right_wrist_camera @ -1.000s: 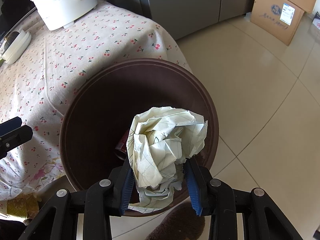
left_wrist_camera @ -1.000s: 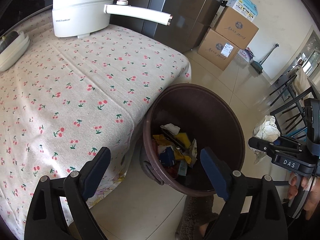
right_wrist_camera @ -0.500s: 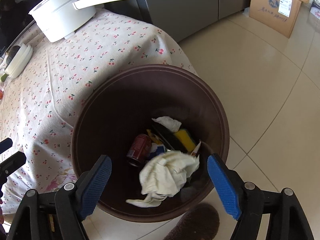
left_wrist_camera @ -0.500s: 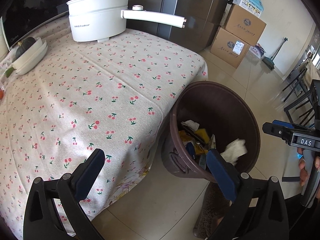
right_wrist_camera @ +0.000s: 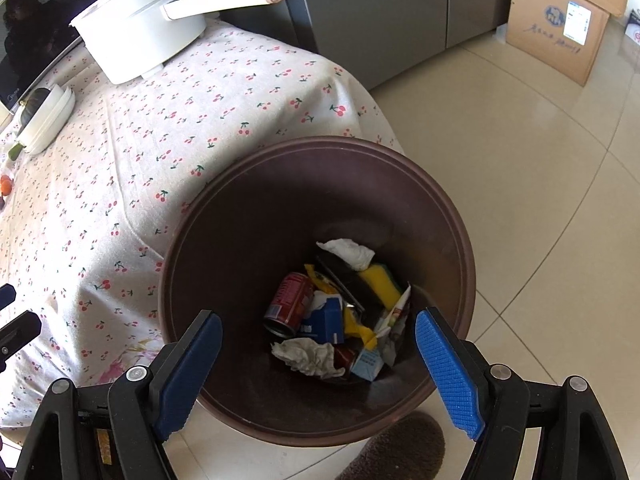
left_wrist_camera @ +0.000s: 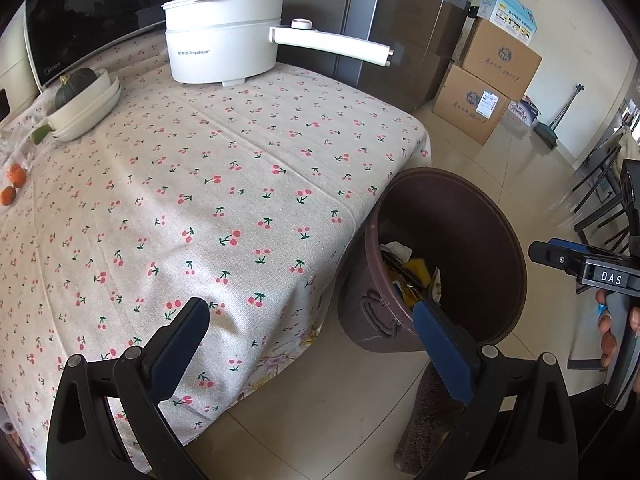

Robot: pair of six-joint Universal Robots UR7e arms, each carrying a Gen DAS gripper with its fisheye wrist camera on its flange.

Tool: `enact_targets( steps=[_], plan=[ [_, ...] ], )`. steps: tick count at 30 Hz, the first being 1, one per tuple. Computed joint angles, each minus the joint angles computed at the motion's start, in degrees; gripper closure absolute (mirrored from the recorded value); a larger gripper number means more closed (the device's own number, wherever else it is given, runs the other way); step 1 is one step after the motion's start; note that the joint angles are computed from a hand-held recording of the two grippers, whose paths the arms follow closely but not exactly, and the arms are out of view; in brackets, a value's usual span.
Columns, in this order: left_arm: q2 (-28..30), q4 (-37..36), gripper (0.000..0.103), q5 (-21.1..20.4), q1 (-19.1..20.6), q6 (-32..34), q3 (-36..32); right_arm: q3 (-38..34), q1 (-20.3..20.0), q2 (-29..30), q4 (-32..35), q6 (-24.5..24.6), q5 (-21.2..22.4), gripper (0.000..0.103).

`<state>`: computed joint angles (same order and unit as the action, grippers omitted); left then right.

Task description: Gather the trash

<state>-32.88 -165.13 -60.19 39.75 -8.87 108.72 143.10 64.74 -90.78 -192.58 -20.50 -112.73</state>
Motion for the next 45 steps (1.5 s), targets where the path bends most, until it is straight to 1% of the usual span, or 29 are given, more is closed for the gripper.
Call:
enact_targets(
  steps=[6,13,19,25,33,41,45],
  plan=[
    [-1.36,-0.96,0.001,0.48,0.02,-0.43,1.23,-0.13,1.7,1.03,-0.79,0.3,-0.6,0.019],
    [-3.22,-2.24,0.0,1.23,-0.01,-1.05,2.79,-0.71,4.72,3.15,-2.4,0.61,-1.87,0.019],
    [-4.77,-5.66,0.0,3.82,-1.04,-1.46,4.98,-0.88,8.04,5.01,-4.98,-0.44,-3.43,0.019],
    [-6.47,-9.12,0.0,6.69,-2.64,-2.01,7.7,-0.37,11.14,6.01,-8.5,-1.96,-4.03,0.018],
    [-8.95,-12.78,0.0,11.22,-5.33,-3.89,11.99,1.16,16.15,9.08,-18.12,-6.15,-6.46,0.016],
    [-11.16,-14.94,0.0,14.47,-7.91,-9.56,16.29,2.48,21.14,14.4,-29.44,-11.76,-8.38,0.011],
    [-11.8,-14.74,0.0,17.21,-9.08,-11.3,17.58,2.55,23.01,17.38,-35.08,-14.4,-8.79,0.008]
  ],
)
